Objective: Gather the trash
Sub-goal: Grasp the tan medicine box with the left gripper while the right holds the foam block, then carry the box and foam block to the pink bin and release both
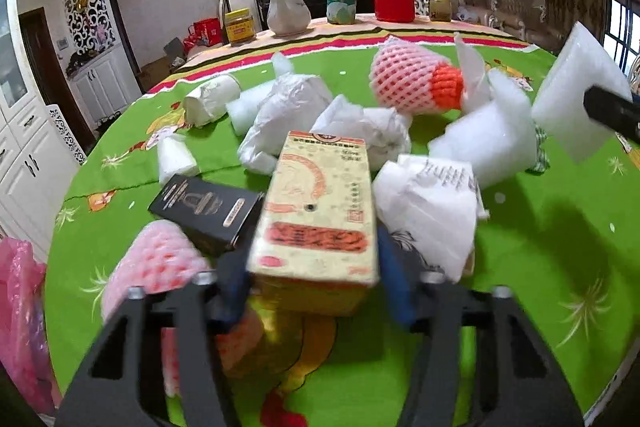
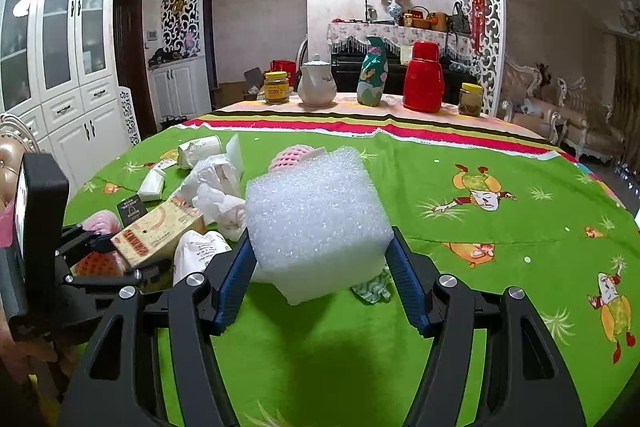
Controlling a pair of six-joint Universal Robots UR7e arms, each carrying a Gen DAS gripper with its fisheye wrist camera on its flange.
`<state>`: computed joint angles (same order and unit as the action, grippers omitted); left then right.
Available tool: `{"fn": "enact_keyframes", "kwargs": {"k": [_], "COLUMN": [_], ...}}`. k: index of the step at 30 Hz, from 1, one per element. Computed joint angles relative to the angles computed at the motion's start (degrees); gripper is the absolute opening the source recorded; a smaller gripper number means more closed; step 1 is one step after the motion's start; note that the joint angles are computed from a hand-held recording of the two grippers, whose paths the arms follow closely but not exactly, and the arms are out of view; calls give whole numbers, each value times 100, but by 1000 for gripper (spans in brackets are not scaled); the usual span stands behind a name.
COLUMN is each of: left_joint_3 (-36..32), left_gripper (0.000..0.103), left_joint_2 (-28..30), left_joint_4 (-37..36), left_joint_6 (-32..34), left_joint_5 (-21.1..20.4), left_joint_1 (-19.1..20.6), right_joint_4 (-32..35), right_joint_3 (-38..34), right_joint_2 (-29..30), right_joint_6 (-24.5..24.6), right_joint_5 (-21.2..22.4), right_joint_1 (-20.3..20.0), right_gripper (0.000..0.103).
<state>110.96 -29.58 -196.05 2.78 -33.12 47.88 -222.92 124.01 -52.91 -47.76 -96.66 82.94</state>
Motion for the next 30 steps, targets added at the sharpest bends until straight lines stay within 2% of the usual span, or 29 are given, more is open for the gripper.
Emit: {"fn": "enact_keyframes", "kwargs": {"k": [5, 9, 16, 30], "left_joint_3": [256, 619, 1133, 1803], "left_gripper": [49, 49, 49, 49], "left_joint_2": [-15, -84, -120, -242], "left_joint_4": [-1042, -2213, -3391, -4591], "left_joint_6": [221, 450, 470, 577], "left_joint_5": [-198, -321, -334, 273], "left_joint_1": [-145, -334, -612, -1095], "right_joint_4": [-278, -603, -995, -1179], "right_joint_3": [29, 115, 301, 464], "right_joint_2": [67, 160, 272, 597], "right_joint_6": [-159, -376, -743, -1180], "right_joint_5": [-51, -18, 65, 0], "right_joint_1": [33, 94, 236, 554], "right_gripper": [62, 62, 62, 62]}}
